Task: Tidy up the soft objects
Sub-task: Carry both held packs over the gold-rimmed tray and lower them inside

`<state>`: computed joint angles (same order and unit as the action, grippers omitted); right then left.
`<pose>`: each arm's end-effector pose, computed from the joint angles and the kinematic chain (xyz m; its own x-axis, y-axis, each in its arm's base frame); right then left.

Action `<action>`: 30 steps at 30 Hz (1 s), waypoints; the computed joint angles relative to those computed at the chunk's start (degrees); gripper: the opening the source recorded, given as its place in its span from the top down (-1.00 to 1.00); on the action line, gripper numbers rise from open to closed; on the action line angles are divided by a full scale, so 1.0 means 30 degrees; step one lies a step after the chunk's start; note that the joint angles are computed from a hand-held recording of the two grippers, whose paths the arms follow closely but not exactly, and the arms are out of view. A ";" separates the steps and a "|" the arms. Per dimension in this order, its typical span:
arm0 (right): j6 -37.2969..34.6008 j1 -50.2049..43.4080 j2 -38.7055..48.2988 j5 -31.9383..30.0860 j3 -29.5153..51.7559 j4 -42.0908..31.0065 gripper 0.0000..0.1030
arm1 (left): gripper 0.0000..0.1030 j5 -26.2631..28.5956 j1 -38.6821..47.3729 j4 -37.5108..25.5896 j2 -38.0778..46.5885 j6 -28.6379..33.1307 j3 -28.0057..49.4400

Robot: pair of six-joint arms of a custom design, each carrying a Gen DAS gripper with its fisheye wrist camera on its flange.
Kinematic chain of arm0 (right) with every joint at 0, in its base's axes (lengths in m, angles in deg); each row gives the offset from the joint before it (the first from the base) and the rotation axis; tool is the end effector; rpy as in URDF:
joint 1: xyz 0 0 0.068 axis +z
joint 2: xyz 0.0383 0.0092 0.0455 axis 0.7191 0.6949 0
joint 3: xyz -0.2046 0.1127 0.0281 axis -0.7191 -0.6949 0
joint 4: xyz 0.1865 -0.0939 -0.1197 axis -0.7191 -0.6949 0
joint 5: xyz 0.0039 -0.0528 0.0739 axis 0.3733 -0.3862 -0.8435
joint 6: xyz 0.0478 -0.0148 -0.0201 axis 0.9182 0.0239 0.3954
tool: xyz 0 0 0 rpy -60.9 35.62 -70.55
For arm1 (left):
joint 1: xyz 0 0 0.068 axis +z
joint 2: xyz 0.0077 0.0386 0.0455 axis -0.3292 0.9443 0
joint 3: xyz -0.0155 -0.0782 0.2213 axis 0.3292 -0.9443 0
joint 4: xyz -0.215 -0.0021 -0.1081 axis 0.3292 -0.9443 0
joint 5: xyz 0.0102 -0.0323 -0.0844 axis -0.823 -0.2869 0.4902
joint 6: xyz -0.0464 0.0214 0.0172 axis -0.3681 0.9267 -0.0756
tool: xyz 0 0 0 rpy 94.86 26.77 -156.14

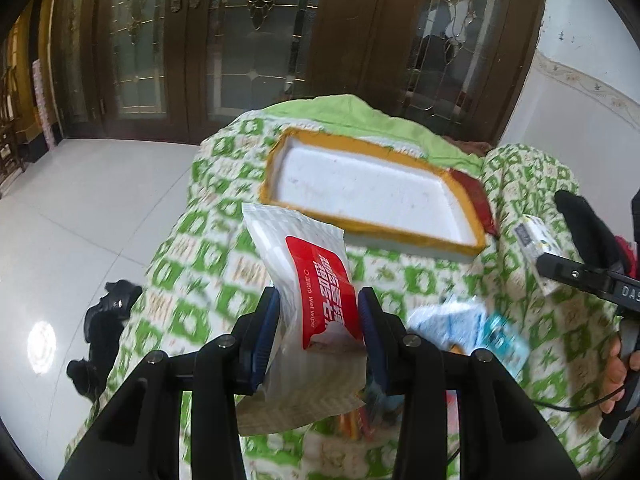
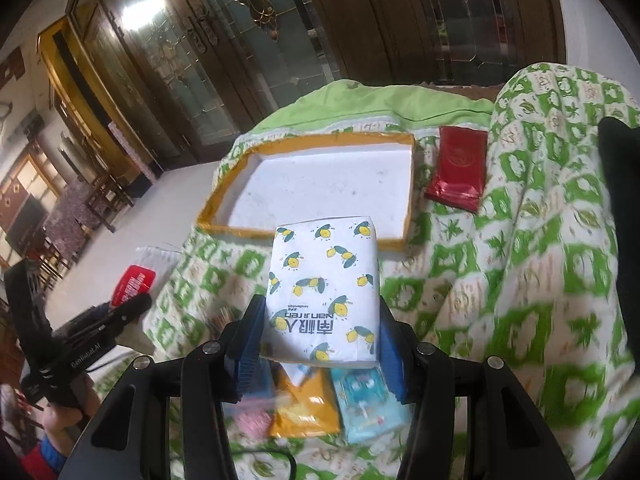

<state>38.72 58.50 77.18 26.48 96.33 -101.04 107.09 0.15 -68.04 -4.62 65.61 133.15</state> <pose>0.2846 0.0734 0.2068 -0.8026 0.0161 -0.5963 -0.2307 0.9135 0.3352 0.2447 0.0720 0.1924 -0.7219 -0.0948 -0.6855 0.0395 0.9833 -0.1776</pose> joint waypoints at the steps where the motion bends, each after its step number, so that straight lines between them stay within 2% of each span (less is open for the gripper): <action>1: 0.0013 -0.0046 0.0398 -0.0044 0.0526 -0.0109 -0.07 | 0.23 0.0091 -0.0147 -0.0124 0.0434 -0.0136 0.0552; 7: 0.0372 -0.0027 0.3497 0.0699 0.3555 0.0547 -0.07 | 0.23 -0.0206 -0.1311 0.0022 0.3437 -0.1091 0.3540; 15: 0.0895 -0.0042 0.8472 0.0976 0.8045 0.0438 -0.07 | 0.23 -0.0766 -0.2665 -0.0767 0.9066 -0.2052 0.9454; 23: 0.0783 -0.0226 1.2204 0.0993 1.1724 0.0183 -0.07 | 0.23 -0.0743 -0.3413 -0.2883 1.5377 -0.3163 1.7418; 27: 0.0585 -0.0352 1.3837 0.0908 1.3353 -0.0306 -0.07 | 0.22 -0.1305 -0.3786 -0.3931 1.7986 -0.3140 2.0370; 30: 0.0544 -0.0356 1.5117 0.0880 1.4651 -0.1139 -0.07 | 0.22 -0.1891 -0.3947 -0.4371 1.9136 -0.2668 2.1270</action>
<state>40.35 57.44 122.53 29.12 140.29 -104.46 101.42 -11.69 -81.15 52.78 57.60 196.96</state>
